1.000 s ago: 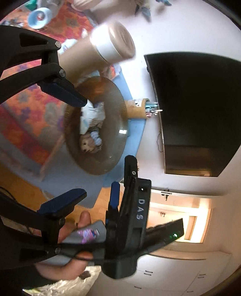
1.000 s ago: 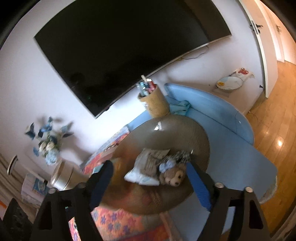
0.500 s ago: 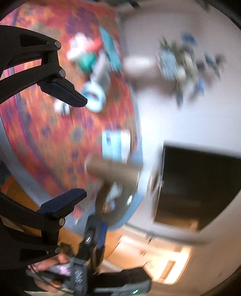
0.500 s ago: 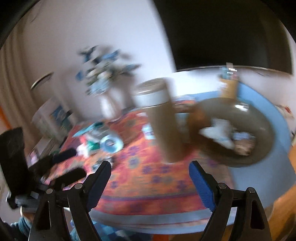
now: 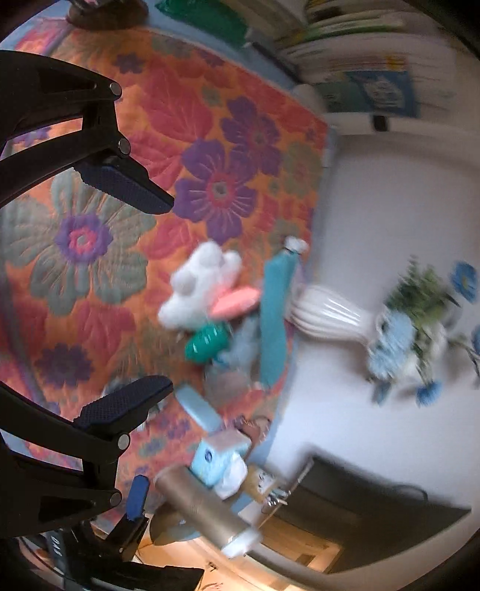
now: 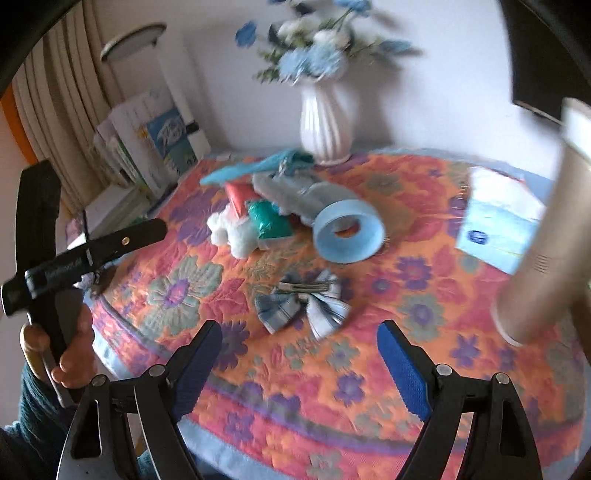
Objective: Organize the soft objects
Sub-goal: 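Return both tools to the bedspread, then grasp the white plush bunny with the left tool while the right tool grasps the plaid bow clip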
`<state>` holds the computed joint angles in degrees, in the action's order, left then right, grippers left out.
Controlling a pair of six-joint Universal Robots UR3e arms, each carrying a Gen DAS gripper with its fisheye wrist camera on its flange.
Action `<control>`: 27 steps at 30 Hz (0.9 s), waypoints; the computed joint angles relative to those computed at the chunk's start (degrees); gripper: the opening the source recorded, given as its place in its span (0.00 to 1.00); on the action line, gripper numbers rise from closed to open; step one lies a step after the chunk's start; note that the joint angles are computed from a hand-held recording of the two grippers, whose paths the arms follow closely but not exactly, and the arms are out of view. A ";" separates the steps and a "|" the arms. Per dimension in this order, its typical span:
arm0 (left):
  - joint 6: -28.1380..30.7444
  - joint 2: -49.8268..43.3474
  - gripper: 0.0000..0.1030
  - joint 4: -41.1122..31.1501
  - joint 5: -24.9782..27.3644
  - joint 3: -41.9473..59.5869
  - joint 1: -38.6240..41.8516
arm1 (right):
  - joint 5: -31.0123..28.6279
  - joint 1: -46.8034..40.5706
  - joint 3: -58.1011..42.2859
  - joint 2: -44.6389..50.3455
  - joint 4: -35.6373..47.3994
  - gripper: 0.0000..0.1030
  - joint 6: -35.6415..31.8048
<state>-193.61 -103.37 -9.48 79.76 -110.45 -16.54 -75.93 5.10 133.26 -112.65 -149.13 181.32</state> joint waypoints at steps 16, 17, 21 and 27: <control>3.00 -21.46 0.86 -9.49 3.75 24.15 -4.29 | -1.11 2.54 -4.16 24.98 -17.70 0.83 5.16; 2.82 -21.81 0.86 -10.33 4.04 24.70 -4.32 | -1.96 3.27 -5.27 25.94 -17.39 0.87 5.79; 3.27 -22.34 0.60 -11.34 5.30 25.46 -4.74 | -11.11 9.31 -11.78 31.53 -15.54 0.90 8.93; 2.78 -19.25 0.55 -8.65 1.07 20.16 -2.35 | -14.99 11.28 -11.75 32.29 -18.04 0.47 8.05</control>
<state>-190.83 -122.62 -18.13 80.83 -90.29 -18.89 -90.92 16.38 121.51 -80.35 -167.17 189.37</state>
